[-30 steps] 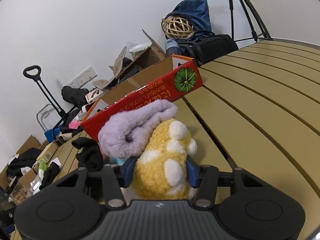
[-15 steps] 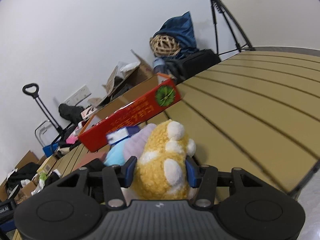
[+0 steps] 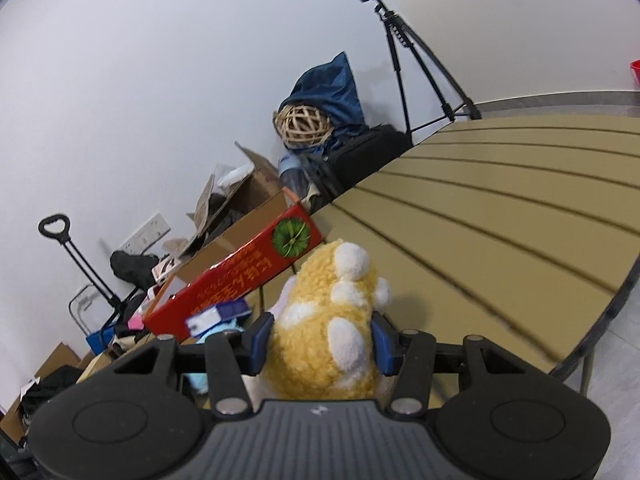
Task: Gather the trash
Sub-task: 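Close the left gripper on the lilac fuzzy sock while the right holds the dog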
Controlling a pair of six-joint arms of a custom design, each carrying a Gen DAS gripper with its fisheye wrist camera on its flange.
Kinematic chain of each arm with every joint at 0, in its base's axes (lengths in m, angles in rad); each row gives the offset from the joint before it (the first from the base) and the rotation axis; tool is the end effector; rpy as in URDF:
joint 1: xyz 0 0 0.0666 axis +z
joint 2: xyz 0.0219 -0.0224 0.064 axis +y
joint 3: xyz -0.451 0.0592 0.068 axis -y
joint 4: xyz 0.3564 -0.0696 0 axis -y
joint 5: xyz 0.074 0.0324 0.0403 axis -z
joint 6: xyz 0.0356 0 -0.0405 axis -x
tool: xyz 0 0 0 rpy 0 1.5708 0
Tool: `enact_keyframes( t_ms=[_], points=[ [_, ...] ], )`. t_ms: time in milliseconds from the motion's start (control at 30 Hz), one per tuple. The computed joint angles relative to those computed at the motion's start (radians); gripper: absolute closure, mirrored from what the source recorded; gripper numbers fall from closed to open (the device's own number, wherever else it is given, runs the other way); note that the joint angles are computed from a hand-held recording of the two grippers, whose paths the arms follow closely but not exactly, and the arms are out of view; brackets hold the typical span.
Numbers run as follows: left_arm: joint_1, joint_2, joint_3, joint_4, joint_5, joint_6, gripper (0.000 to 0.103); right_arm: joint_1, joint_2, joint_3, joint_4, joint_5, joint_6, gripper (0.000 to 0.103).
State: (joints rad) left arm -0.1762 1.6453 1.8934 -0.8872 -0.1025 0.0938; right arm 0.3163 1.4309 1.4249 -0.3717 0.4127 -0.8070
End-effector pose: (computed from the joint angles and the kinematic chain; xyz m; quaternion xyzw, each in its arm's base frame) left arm 0.5484 -0.0944 0.5974 0.0138 0.8925 -0.0150 0.4507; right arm 0.4624 0.1359 0.5450 0.3083 0.7575 0.1494 0.5557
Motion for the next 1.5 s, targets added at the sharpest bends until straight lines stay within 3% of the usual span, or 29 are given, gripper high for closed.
enact_keyframes(
  t_ms=[367,500,867,1000,1133,1400,1500],
  points=[
    [-0.09,-0.011,-0.029,0.033,0.004,-0.008,0.0,-0.091,-0.084,-0.085,0.022,-0.03,-0.03,0.054],
    [-0.137,0.011,0.012,0.008,0.005,0.005,0.0,-0.129,-0.104,-0.111,0.022,-0.039,-0.05,0.054],
    [-0.237,0.159,0.245,-0.153,0.017,0.099,0.0,-0.205,-0.138,-0.149,0.022,-0.057,-0.062,0.054],
    [-0.27,0.235,0.365,-0.226,-0.051,0.125,0.0,-0.226,-0.15,-0.165,0.027,-0.064,-0.073,0.054],
    [-0.294,0.301,0.466,-0.291,-0.069,0.15,0.0,-0.24,-0.158,-0.173,0.027,-0.072,-0.073,0.054],
    [-0.321,0.312,0.447,-0.252,-0.098,0.13,0.002,-0.258,-0.158,-0.165,-0.001,-0.054,-0.051,0.054],
    [-0.323,0.313,0.447,-0.249,-0.084,0.122,0.009,-0.263,-0.159,-0.168,-0.001,-0.059,-0.058,0.054]
  ],
)
